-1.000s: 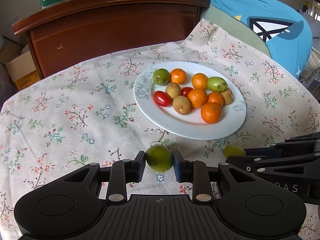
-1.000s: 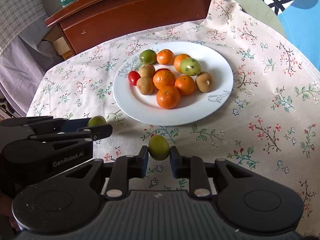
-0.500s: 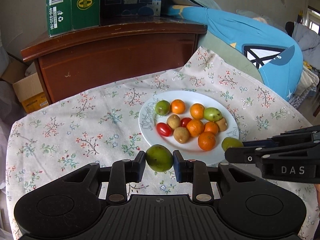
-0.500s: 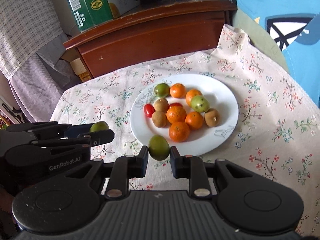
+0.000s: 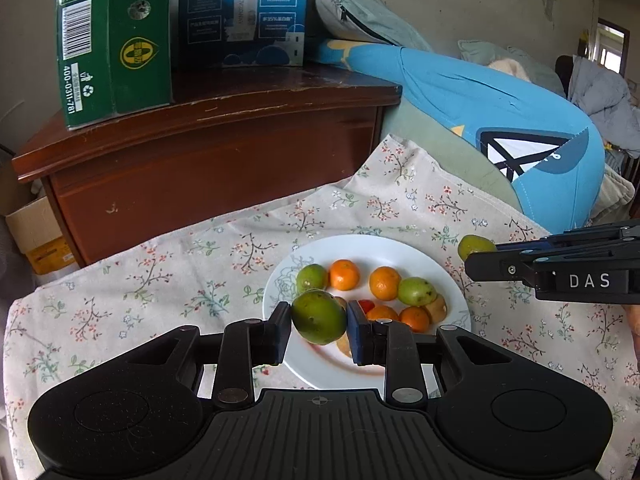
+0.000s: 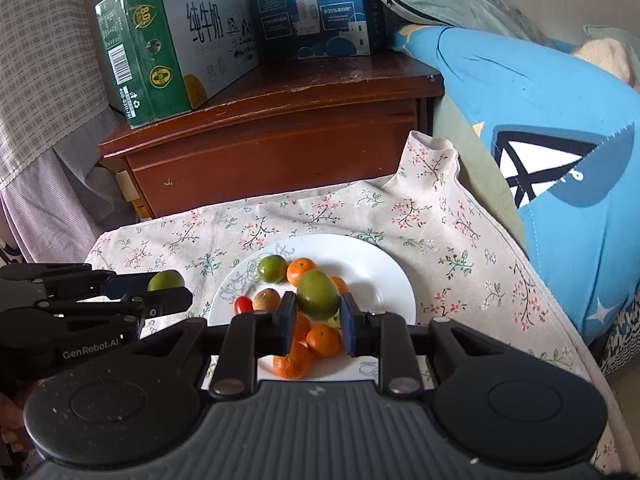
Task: Organize fruits
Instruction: 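Carry both limes over the white plate, then lower the limes onto the plate and open both grippers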
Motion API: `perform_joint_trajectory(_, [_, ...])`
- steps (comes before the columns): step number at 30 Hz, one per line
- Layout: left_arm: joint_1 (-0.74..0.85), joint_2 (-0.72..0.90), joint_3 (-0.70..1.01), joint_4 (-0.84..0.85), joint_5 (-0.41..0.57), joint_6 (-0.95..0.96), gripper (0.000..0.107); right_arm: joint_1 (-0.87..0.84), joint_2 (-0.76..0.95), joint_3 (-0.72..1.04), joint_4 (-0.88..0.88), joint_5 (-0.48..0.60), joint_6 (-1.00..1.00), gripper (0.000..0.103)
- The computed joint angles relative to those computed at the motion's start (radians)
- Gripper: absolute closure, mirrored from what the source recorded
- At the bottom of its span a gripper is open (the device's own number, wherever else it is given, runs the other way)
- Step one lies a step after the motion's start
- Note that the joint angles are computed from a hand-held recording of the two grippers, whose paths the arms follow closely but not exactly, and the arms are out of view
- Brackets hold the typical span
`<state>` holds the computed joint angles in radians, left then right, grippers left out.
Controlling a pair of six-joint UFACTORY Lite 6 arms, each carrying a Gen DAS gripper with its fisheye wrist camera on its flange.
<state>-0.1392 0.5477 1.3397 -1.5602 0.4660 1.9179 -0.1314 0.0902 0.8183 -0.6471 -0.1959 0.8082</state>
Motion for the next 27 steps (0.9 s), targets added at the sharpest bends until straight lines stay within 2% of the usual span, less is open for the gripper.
perform_joint_trajectory(9, [-0.041,0.142,0.159,0.039,0.008,-0.035,0.080,-0.071,0.144,0.127,-0.254,-0.034,0.271,0.079])
perform_joint_trajectory(21, [-0.079,0.286,0.332,0.137,0.021,-0.172,0.080,-0.082,0.301,0.261,-0.261,-0.004,0.292,0.079])
perform_joint_trajectory(27, [-0.099,0.324,0.370,0.152,0.017,-0.196,0.080,-0.098,0.383,0.334,-0.393,-0.003,0.460,0.080])
